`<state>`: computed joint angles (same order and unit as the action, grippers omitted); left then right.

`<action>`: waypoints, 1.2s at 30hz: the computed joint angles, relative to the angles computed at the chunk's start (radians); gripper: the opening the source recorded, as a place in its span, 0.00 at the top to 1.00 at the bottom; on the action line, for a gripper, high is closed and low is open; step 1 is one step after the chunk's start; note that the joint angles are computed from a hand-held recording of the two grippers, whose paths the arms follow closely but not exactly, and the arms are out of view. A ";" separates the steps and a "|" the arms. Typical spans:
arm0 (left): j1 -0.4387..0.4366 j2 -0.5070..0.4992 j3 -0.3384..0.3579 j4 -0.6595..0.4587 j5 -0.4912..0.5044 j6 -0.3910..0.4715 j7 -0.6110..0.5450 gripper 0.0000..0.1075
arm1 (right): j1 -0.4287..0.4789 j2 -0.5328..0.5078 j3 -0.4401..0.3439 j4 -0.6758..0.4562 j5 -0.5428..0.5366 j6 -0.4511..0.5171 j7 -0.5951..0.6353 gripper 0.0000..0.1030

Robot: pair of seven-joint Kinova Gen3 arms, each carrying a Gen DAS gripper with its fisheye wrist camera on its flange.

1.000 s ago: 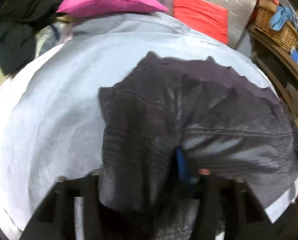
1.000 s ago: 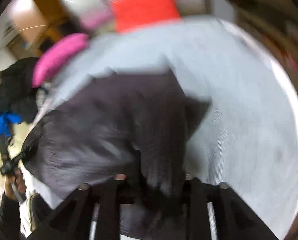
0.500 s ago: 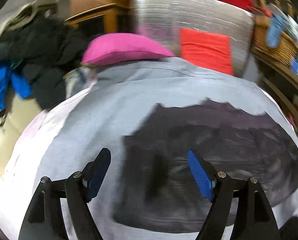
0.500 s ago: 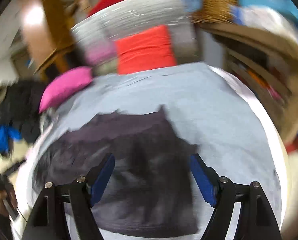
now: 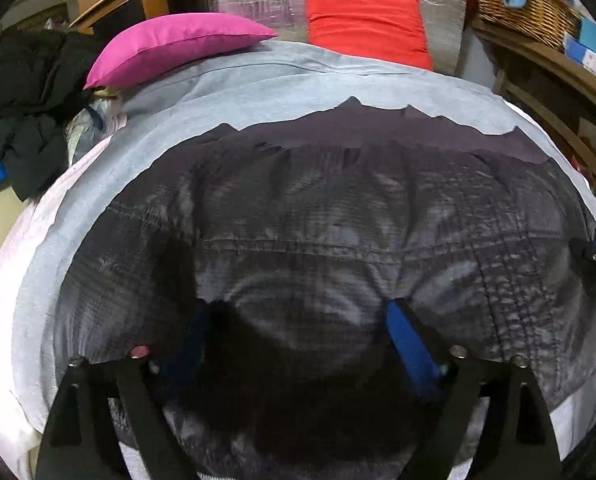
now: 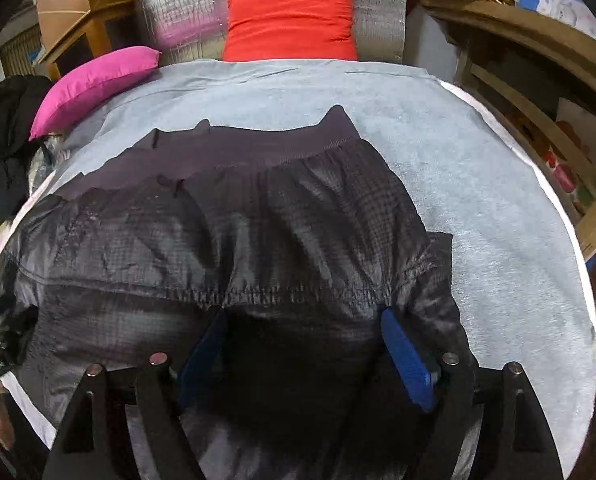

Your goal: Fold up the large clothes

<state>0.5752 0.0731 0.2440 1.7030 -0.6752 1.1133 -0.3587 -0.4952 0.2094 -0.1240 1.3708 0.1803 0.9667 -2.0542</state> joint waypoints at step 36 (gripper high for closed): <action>0.095 -0.096 0.145 -0.047 -0.071 0.192 0.139 0.13 | -0.105 -0.303 -0.199 0.227 0.198 -0.044 -0.427 0.14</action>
<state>0.6697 -0.0225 0.3890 1.6565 -0.7463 1.3052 -0.2195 -0.5999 -0.0937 -0.3229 1.5981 0.3787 0.9227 -2.4811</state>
